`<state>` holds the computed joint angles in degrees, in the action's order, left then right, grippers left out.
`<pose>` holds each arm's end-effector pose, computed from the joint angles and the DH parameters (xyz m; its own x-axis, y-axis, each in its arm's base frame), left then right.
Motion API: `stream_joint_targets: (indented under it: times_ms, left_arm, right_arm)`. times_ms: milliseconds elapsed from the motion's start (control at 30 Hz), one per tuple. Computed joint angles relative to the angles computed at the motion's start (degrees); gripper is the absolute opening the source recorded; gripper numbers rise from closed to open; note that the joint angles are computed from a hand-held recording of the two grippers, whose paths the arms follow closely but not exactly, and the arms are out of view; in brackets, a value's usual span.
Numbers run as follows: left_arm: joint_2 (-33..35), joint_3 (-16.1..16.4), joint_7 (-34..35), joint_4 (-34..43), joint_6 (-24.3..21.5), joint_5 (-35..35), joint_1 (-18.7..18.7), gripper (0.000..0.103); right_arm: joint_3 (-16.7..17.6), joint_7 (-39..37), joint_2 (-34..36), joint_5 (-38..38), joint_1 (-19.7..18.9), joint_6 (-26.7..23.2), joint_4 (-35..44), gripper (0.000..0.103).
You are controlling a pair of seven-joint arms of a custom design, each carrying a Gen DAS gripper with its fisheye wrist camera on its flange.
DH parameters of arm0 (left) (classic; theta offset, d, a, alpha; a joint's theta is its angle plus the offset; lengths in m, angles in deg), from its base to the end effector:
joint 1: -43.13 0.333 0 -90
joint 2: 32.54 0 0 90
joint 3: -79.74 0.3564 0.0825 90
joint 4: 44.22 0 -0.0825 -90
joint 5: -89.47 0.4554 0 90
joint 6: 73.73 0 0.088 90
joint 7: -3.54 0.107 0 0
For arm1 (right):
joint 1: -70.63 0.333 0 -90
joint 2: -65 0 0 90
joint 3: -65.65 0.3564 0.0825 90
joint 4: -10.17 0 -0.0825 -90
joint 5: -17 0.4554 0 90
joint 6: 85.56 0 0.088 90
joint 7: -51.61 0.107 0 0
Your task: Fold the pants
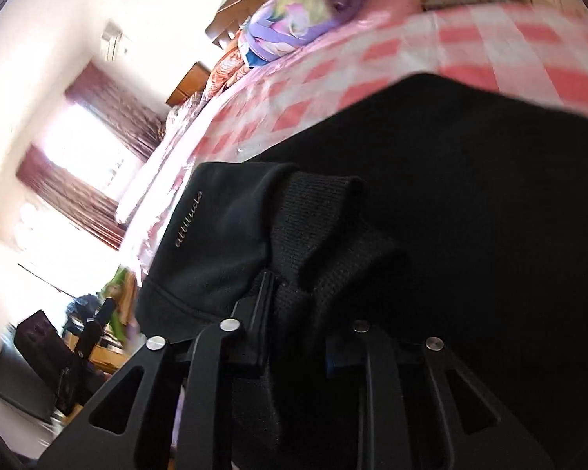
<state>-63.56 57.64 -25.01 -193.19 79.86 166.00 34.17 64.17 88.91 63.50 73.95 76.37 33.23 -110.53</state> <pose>0.3751 -0.2642 0.4601 0.2470 -0.9404 0.2339 -0.3863 -0.3169 -0.8662 0.6047 0.0882 0.4541 0.5098 -0.6150 -0.6016 -0.8501 -0.2527 -0.4620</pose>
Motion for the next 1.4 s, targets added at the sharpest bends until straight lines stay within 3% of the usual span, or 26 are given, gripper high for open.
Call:
stream_joint_targets:
  times_ms: [33, 67, 100, 167, 200, 267, 333, 400, 433, 467, 533, 567, 633, 733, 800, 867, 967, 1167, 1233, 1333, 1400]
  left_arm:
    - [0.51, 0.16, 0.79, 1.1, 0.75, 0.95, 0.19, 0.101]
    - [1.63, 0.41, 3.49, 3.0, 0.58, 0.71, 0.19, 0.101]
    - [2.85, 0.89, 7.1, 4.64, -0.08, -1.01, -0.14, 0.101]
    - [7.52, 3.97, 19.33, 9.42, 0.49, -8.41, -1.64, 0.101]
    - [9.61, 5.11, 24.54, 11.26, 0.37, -13.05, -2.04, 0.101]
    - [15.46, 8.45, 35.44, 16.07, -2.1, -25.06, -3.97, 0.101]
    - [19.91, 9.6, 40.53, 19.44, -3.2, -29.65, -3.89, 0.101]
    - [26.47, 8.68, 46.2, 25.39, -12.64, -34.08, -3.3, 0.101]
    - [29.02, 8.7, 48.32, 27.44, -15.63, -35.79, -3.45, 0.101]
    - [31.48, 8.76, 50.07, 28.71, -17.19, -36.17, -3.66, 0.102]
    - [31.17, 8.94, 44.94, 27.08, -15.68, -30.04, -4.14, 0.102]
    - [30.67, 9.0, 45.17, 26.42, -15.31, -30.18, -4.22, 0.102]
    - [29.49, 8.95, 47.44, 25.86, -15.97, -31.72, -4.42, 0.101]
    - [25.74, 7.75, 41.76, 24.43, -15.77, -23.23, -4.84, 0.101]
    - [24.69, 7.02, 40.94, 24.72, -14.25, -20.98, -5.14, 0.101]
    - [26.04, 6.38, 42.36, 26.75, -12.51, -20.8, -5.82, 0.101]
    - [30.24, 5.45, 43.91, 30.41, -10.04, -19.0, -7.4, 0.101]
    - [38.57, 6.08, 48.92, 36.54, -12.53, -19.79, -11.48, 0.101]
    - [40.02, 6.79, 51.06, 36.83, -12.61, -22.85, -11.76, 0.102]
    - [39.4, 8.19, 48.96, 34.06, -6.0, -24.6, -11.01, 0.102]
    - [39.79, 8.44, 49.31, 34.48, -6.48, -24.35, -11.37, 0.102]
  right_arm:
    - [0.04, 0.61, -0.04, -1.29, 0.0, 0.31, 0.17, 0.048]
    - [-0.22, 1.62, -0.44, -2.2, -0.27, 0.03, 0.33, 0.079]
    - [-0.56, 0.35, -2.49, -0.33, -0.58, 2.46, -1.4, 0.092]
    - [1.16, -4.96, -7.69, 0.47, -1.09, 12.24, -5.61, 0.093]
    - [0.72, -7.89, -9.26, 1.49, 0.17, 14.77, -7.14, 0.093]
    - [-0.97, -12.87, -12.04, 2.66, 1.99, 13.58, -9.12, 0.093]
    - [-0.27, -15.71, -13.93, 0.65, 3.21, 14.5, -11.2, 0.093]
    - [2.08, -16.35, -14.76, -5.63, 3.88, 20.5, -13.92, 0.093]
    - [4.14, -12.7, -13.55, -11.7, 3.55, 23.39, -14.31, 0.093]
    - [4.2, -11.8, -12.11, -13.76, 3.92, 23.11, -14.3, 0.096]
    - [1.08, -9.4, -11.16, -13.38, 3.97, 16.22, -12.06, 0.096]
    - [0.53, -8.64, -11.38, -13.56, 3.72, 14.72, -11.69, 0.096]
    - [-1.48, -11.36, -14.69, -10.38, 2.95, 16.62, -13.47, 0.097]
    - [-5.27, -14.37, -17.26, -4.18, 0.83, 19.1, -14.79, 0.097]
    - [-6.6, -9.81, -17.55, -3.21, -2.79, 23.98, -14.88, 0.097]
    - [-7.91, -2.15, -16.08, -5.43, -6.89, 25.61, -13.97, 0.098]
    - [-12.06, 6.01, -12.05, -6.2, -11.88, 17.1, -11.08, 0.098]
    - [-14.3, 9.07, -7.8, -2.33, -17.48, 2.06, -9.82, 0.098]
    - [-13.01, 8.41, -7.9, -1.8, -18.03, 2.99, -10.08, 0.099]
    - [-11.84, 7.29, -7.41, 0.44, -17.98, 3.68, -9.95, 0.099]
    - [-11.84, 6.76, -7.07, 3.0, -18.03, 4.39, -9.95, 0.099]
